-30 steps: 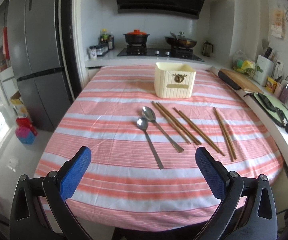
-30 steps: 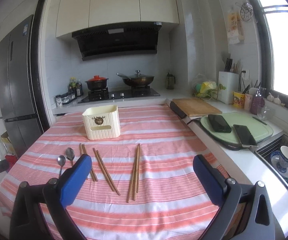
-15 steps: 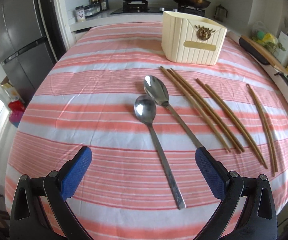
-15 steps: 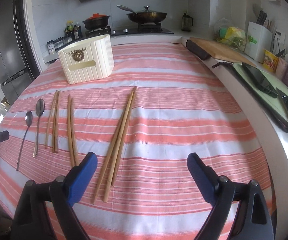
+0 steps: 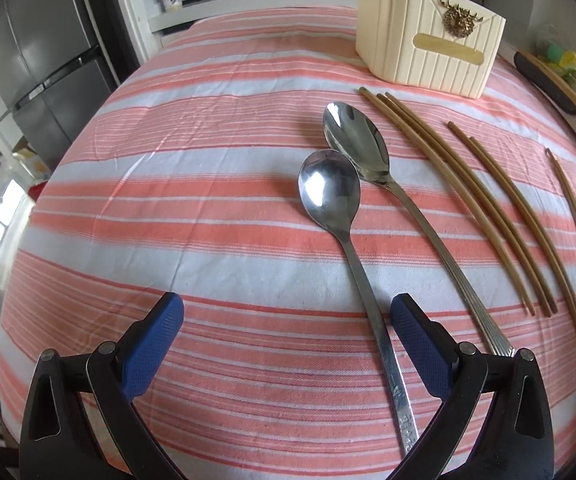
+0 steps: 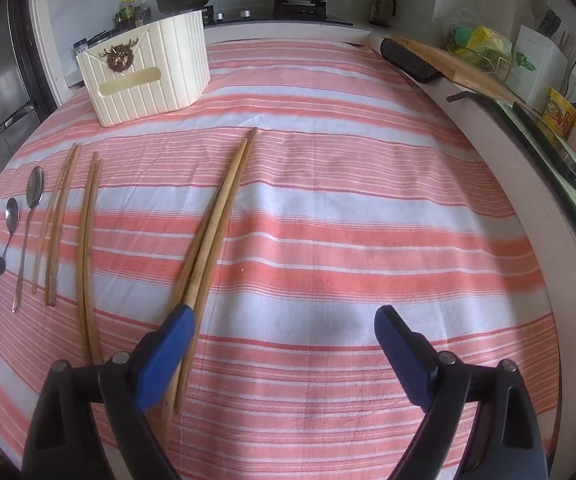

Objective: Organize utensils
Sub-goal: 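Close left tool on a steel spoon while right tool grasps one chopstick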

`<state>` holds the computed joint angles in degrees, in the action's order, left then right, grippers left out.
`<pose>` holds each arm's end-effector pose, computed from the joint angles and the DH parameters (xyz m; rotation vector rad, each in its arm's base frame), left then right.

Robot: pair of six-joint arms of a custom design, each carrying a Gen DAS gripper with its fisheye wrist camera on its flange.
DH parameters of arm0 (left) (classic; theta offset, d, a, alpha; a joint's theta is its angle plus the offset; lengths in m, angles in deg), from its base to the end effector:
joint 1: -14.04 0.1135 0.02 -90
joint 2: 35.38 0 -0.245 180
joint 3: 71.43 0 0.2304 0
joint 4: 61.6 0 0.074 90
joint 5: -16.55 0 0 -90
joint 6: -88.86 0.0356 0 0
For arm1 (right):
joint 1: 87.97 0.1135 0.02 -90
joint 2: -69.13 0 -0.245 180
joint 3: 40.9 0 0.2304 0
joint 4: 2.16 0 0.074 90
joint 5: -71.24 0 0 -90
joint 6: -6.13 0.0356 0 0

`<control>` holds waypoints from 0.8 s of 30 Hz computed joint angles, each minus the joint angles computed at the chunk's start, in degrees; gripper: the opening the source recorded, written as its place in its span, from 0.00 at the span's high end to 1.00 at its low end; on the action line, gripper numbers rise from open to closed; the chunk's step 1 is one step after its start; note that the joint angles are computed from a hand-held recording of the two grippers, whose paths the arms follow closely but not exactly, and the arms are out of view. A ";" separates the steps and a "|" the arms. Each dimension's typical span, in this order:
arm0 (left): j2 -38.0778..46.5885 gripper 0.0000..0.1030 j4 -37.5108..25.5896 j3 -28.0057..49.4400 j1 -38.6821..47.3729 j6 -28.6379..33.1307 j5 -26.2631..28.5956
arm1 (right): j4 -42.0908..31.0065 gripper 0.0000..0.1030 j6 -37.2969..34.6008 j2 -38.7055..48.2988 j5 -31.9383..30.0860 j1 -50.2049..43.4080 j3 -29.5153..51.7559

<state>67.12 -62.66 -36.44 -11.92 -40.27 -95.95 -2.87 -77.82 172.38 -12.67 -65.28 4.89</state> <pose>0.1860 -0.0754 0.0403 -0.3976 2.5860 0.1723 0.2393 0.0960 0.0648 -0.3343 2.5561 0.0496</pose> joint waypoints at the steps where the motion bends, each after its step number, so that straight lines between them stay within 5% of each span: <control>1: 0.08 0.00 0.49 -0.15 -0.12 -0.10 -0.02 | -0.14 0.10 -0.09 0.64 -0.55 -0.11 0.45; 13: 1.47 0.00 4.18 -0.13 3.30 5.35 1.88 | -4.92 0.09 -1.57 6.30 0.75 2.17 7.88; 24: 1.34 0.00 0.27 3.08 15.23 15.40 11.10 | -17.52 0.10 -3.39 9.47 -0.77 -2.67 18.12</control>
<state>68.46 -62.38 -33.37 3.32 -24.86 -84.85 -20.39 -81.21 181.85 -13.43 -67.95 23.02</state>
